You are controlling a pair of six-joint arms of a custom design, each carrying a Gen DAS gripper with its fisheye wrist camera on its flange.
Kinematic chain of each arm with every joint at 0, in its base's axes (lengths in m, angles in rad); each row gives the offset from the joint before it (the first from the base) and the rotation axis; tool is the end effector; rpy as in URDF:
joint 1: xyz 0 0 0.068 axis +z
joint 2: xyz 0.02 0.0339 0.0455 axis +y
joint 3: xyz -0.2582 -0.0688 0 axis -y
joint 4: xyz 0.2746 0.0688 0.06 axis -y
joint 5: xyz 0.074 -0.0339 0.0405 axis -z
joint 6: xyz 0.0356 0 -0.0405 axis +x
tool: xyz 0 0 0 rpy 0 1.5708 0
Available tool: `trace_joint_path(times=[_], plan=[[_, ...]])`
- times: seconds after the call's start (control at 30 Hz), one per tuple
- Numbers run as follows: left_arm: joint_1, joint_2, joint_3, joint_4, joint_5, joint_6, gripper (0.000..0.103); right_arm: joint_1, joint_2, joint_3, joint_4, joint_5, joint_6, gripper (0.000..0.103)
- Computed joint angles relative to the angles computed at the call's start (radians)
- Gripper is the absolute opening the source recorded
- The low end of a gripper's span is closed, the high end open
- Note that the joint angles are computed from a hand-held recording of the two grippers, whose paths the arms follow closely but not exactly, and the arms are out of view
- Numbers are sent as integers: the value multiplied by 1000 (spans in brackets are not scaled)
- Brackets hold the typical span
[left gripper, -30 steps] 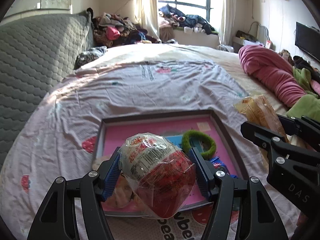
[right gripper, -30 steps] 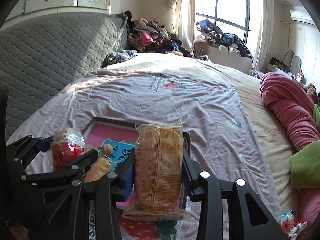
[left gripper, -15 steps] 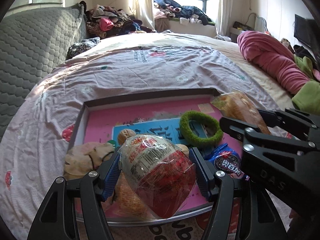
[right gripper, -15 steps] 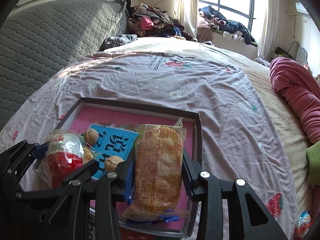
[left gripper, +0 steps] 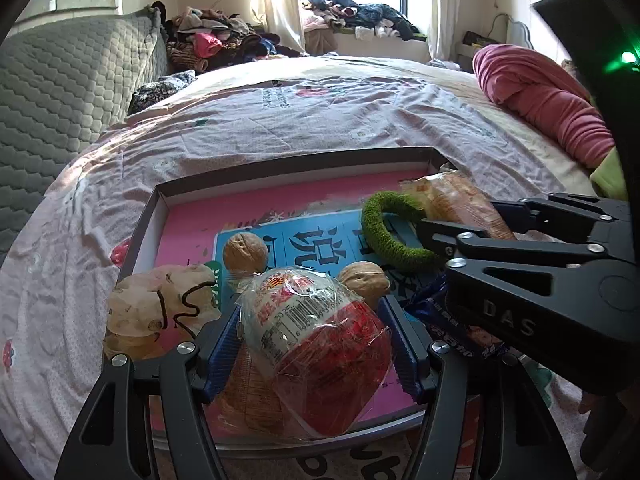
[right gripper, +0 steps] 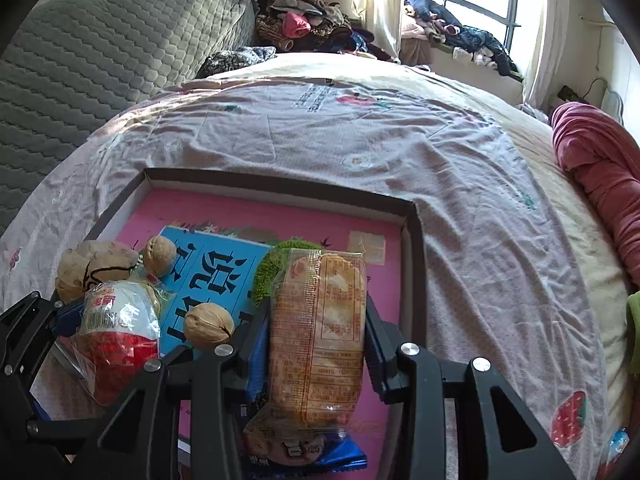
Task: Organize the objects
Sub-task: 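Carry the candy egg and wafer pack over the pink tray with both tools, then open the left tool on the candy egg while the right tool releases the wafer pack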
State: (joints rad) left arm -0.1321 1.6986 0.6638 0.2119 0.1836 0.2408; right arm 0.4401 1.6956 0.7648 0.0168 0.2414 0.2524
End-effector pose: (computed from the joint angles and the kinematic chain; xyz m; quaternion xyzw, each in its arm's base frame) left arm 0.3152 -0.0484 0.0842 0.2047 0.9047 -0.0654 0.3679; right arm 0.3027 0.1331 0.0993 -0.0494 0.9392 0.0015 0.3399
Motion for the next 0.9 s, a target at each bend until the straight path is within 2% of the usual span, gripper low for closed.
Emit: trace_joint_path(times=[0.57,0.83,0.9], plan=[[-20,14,-39,92,-46,15,69,-12,75,33,16,-15,-2,41],[-6,13,-32,80,-32,8,69,-12,71,34,13,-5,-2,41],[-6,13,-31,76,-35,11,69,-11,65,31,10,-2,3,46]])
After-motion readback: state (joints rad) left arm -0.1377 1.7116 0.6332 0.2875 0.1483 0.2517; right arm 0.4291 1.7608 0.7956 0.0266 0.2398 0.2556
